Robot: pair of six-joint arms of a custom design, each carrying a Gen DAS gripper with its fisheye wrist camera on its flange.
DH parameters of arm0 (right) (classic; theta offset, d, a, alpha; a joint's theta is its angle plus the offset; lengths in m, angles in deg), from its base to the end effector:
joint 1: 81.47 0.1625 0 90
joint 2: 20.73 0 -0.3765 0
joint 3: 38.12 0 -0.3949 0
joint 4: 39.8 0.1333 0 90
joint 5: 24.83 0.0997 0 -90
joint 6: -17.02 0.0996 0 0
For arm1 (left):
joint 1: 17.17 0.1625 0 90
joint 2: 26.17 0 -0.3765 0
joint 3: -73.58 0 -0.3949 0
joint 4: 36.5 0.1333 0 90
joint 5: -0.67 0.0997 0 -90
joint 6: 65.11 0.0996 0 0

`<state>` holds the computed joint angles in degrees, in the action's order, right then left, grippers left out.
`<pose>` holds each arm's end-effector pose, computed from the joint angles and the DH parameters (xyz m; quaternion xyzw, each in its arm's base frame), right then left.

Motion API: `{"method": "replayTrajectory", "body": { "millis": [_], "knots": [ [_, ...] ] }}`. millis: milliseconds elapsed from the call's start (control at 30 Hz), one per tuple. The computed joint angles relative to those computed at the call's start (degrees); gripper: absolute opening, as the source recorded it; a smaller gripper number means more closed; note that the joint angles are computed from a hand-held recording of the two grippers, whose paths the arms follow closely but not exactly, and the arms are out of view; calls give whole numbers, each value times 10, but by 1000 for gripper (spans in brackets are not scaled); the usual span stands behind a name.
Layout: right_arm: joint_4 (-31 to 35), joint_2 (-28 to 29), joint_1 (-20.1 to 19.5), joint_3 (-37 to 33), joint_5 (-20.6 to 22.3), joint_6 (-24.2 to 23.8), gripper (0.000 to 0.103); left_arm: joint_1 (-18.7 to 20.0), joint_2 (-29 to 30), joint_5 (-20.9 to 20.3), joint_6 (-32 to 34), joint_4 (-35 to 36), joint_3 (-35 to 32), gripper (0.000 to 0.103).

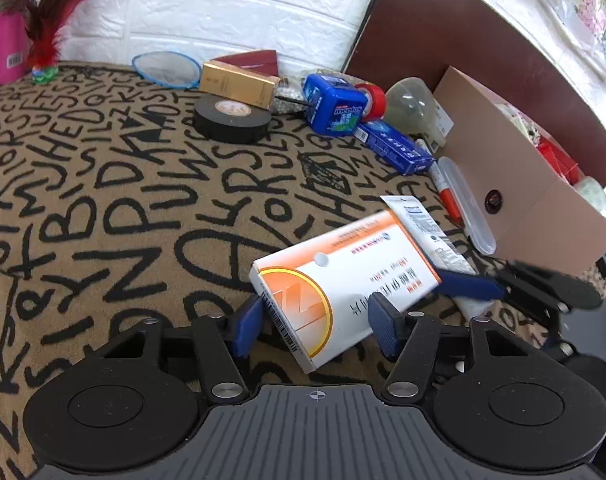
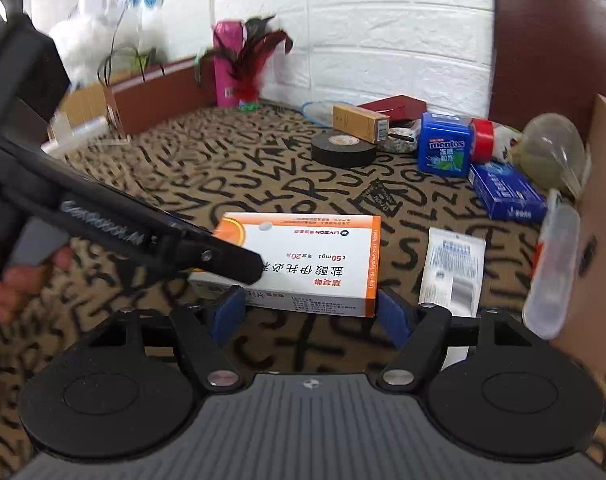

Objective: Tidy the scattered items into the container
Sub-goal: 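Lift the medicine box with the left tool and turn it upright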

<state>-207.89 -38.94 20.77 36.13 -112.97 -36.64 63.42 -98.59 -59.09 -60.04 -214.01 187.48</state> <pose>0.2835 -0.6630 -0.1022 0.5364 -0.8219 0.1845 0.0527 0.0926 -0.5634 0.2719 0.0108 0.8943 -0.3863 0.2256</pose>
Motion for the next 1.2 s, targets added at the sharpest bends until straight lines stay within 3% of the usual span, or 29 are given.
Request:
{"method": "replayTrajectory", "body": {
  "millis": [233, 367, 533, 700, 867, 1200],
  "knots": [
    [-82, -91, -13, 167, -11, 5, 76, -24, -19, -6, 23, 30, 37, 58],
    [-142, -123, -30, 243, 4, 23, 79, -30, -25, -14, 28, 30, 53, 68],
    [-172, -117, -23, 244, -19, 38, 81, -38, -28, 1, 20, 27, 63, 76],
    [-182, -104, -16, 238, -33, 29, 81, -42, -30, 2, 27, 27, 68, 67],
    [-202, -102, -15, 240, -39, 35, 68, -36, -33, -8, 23, 28, 68, 69],
    [-194, -94, -11, 225, -49, 33, 68, -37, -37, -8, 22, 14, 79, 67]
  ]
}}
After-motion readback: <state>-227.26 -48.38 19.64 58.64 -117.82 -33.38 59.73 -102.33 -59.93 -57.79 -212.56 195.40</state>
